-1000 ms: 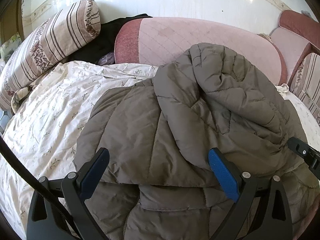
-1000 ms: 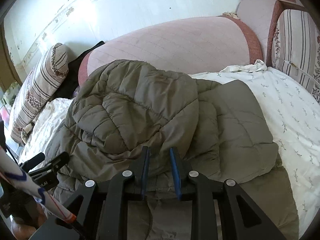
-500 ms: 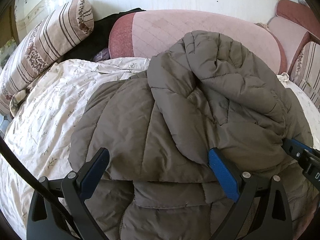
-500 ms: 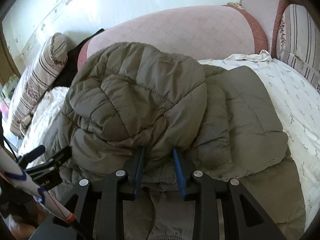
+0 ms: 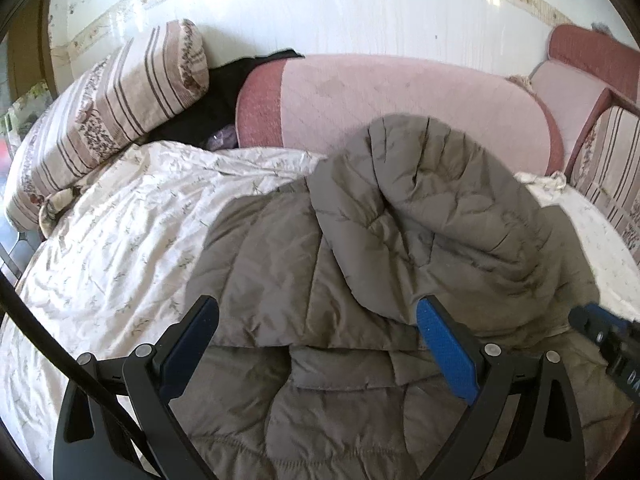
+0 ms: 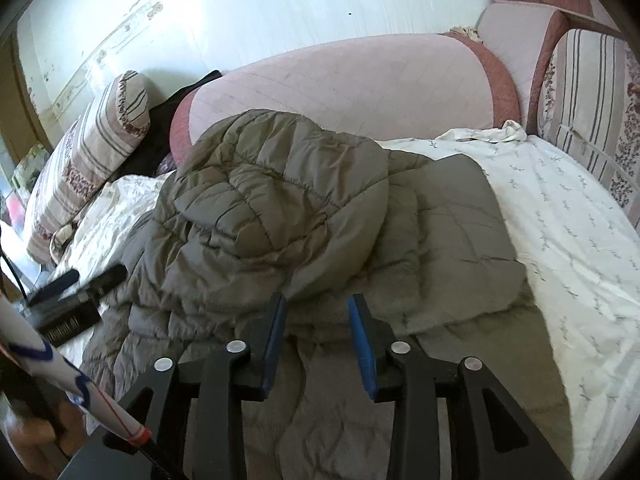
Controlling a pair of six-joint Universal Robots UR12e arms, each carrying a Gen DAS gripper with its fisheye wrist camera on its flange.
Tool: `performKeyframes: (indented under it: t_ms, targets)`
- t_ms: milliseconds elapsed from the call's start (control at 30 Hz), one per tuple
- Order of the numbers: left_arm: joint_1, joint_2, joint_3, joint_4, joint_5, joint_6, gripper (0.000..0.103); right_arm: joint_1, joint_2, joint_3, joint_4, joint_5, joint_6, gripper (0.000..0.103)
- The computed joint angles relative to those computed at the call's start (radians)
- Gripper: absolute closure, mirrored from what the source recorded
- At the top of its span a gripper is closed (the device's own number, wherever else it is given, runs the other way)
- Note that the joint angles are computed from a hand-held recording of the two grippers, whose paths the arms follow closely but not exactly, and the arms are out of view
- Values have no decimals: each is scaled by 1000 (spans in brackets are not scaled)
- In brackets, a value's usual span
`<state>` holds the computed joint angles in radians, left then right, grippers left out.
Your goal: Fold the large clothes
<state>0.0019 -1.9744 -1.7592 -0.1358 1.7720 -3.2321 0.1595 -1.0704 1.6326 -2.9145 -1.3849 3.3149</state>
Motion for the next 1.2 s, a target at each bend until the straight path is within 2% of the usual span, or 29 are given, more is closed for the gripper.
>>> performKeyframes:
  t_ms: [67,233,367,500,600,700,767,967,1067,1200]
  targets:
    - [2,24,-20,18,-6,-11,4,-3,-23,30,-13,-2,-14,61]
    - [7,103,-105,73,-14,-19,4,-12,-90,113,-29,11,-40,61]
    - [16,170,-189,88,-58,-53,4,-15,-152,198,-44,10,-22,59]
    - [-3,226,-276,88,-45,-60,4,-24,-208,285,-36,28,-9,59]
    - [-12,261,-340,61,-48,-70,4,-27,-246,342,-23,37,-12,59]
    - [-9,296,-399,-3,-61,-89,4,-25,-277,392,-10,39,-18,59]
    - [-13,318,-440,-30,-29,-103,4,-23,-296,422,-8,32,-20,59]
    - [-9,342,-494,-60,28,-150,4,-2,-325,484,11,-11,-26,58]
    - [7,331,-496,-95,2,-172,4,14,-316,495,5,-52,-42,56]
    - [-16,307,-487,-88,62,-164,0,7,-309,509,-34,-44,-65,55]
